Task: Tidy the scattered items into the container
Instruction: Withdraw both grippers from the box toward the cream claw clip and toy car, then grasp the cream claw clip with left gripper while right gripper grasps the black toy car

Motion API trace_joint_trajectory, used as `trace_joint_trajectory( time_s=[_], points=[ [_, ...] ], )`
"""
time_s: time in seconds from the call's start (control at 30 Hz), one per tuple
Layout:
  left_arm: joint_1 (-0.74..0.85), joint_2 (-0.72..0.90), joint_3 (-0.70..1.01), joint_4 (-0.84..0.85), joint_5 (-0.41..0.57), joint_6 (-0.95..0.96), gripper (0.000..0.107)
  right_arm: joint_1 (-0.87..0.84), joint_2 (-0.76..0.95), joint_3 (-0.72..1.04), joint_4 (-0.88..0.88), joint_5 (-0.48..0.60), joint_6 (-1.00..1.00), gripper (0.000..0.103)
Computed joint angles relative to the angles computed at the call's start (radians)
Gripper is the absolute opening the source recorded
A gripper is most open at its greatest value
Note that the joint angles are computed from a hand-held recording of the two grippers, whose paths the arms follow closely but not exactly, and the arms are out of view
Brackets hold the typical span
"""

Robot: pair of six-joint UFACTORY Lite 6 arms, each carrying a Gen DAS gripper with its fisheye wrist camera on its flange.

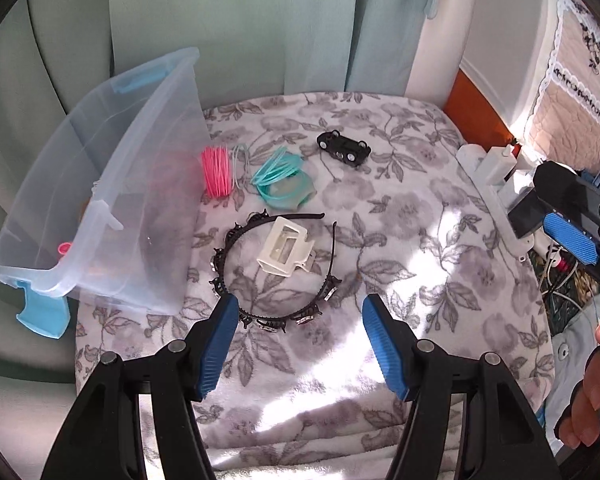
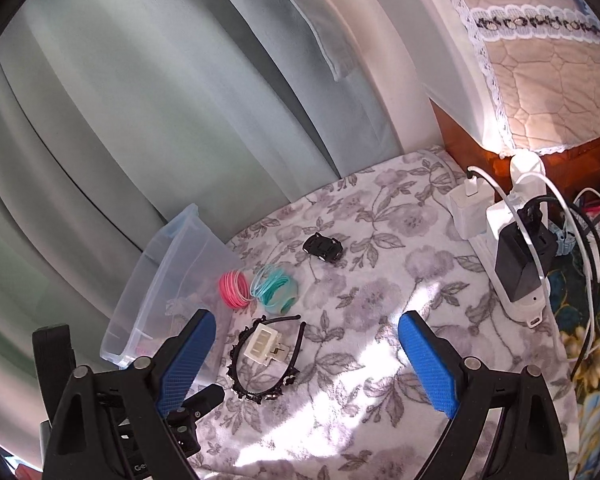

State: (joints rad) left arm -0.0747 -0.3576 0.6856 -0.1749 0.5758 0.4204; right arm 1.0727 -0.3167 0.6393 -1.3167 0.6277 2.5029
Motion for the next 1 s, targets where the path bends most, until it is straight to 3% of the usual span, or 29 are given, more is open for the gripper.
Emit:
trace_joint_trajectory(
  time_s=[0.4, 0.7, 0.9, 1.0],
  points=[
    [-0.056, 0.457, 0.158, 0.144, -0.184, -0.157, 0.065, -0.245, 0.288, 0.034, -0.344, -0.327, 0.267, 0.095],
    [-0.028, 0.653, 0.27, 0.078, -0.242, -0.065, 0.065, -0.357, 0.53, 0.158, -0.715, -0.425, 0.586, 0.095],
    [-0.012, 0.678, 0.266, -0.16, -0.31, 0.17, 0.065, -0.41, 0.653, 0.294, -0.628, -0.451, 0.401, 0.095],
    [-0.013, 0.682, 0.257, -0.304, -0.354, 0.305, 0.055, -0.451, 0.73, 0.384, -0.584, -0.463, 0.303, 0.094]
  ],
)
